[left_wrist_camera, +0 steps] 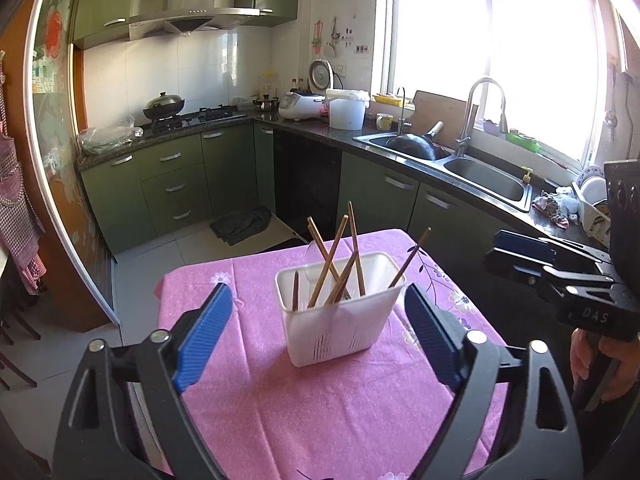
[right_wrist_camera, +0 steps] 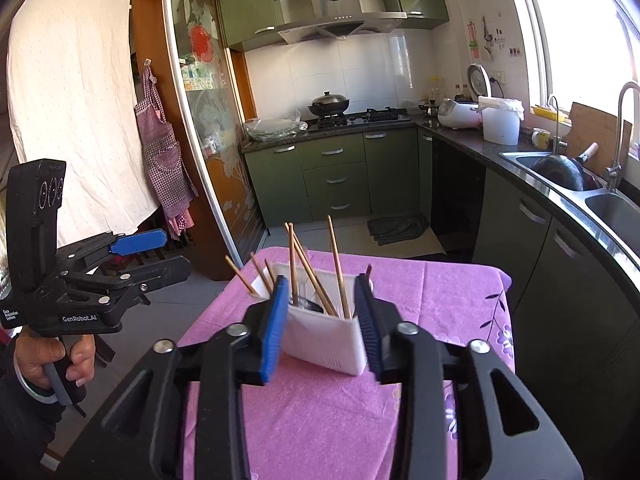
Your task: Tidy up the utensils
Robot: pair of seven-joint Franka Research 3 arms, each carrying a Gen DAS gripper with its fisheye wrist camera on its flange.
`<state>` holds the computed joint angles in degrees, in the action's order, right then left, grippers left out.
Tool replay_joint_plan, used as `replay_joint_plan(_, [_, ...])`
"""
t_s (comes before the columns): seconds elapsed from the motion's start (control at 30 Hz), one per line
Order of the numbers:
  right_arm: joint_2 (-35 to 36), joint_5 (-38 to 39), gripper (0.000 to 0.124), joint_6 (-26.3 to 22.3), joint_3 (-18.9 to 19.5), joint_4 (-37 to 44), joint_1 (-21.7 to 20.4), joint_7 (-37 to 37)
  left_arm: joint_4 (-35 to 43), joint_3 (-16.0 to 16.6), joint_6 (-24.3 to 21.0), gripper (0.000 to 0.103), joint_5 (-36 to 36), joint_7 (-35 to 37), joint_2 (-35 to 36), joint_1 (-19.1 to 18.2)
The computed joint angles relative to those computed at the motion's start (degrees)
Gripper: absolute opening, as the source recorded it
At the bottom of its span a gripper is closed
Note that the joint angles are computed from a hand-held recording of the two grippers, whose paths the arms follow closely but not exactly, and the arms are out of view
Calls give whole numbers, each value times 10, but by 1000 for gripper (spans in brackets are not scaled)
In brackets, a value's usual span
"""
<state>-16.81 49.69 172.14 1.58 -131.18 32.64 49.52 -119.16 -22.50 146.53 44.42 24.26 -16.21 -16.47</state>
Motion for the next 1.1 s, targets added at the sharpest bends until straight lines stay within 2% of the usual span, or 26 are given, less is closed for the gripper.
replay_joint_plan(0.07, [-30,21,81,45,3,-57,16,-15,-37,-16,-3,94,28,-46,-28,5])
replay_joint_plan(0.13, [-57,38,89,99,-10,-111,55,-23,-72,-38,-12,96,64,-106,-57,16])
replay_joint_plan(0.2, [-79,50,92,152,-24,-156,97,-20,-98,-54,-32,96,80,-141,-78,16])
replay_joint_plan(0.23, [-88,49,94,172,-22,-174,105,-12,-108,-57,-38,96,81,-154,-84,13])
replay_joint_plan(0.37, [-127,32,97,235,-28,-235,149,24,-145,-65,-35,96,75,-198,-113,-4])
replay_joint_plan(0.43, [-142,27,98,246,-3,-255,139,38,-160,-74,-39,96,76,-220,-131,-9])
replay_joint_plan(0.53, [-163,35,98,247,63,-274,92,53,-174,-84,-52,96,74,-232,-154,-17])
replay_joint_plan(0.6, [-183,35,98,249,87,-290,78,69,-175,-95,-73,96,72,-237,-165,-21])
replay_joint_plan(0.7, [-222,41,98,246,136,-310,42,91,-186,-95,-84,96,62,-237,-186,-35])
replay_joint_plan(0.87, [-286,38,98,200,219,-331,-33,125,-197,-99,-105,96,39,-231,-215,-49])
replay_joint_plan(0.9, [-294,33,98,190,228,-330,-47,131,-199,-99,-106,96,36,-231,-220,-51])
replay_joint_plan(1.1, [-324,-4,98,167,237,-343,-59,171,-208,-104,-114,96,22,-226,-239,-56])
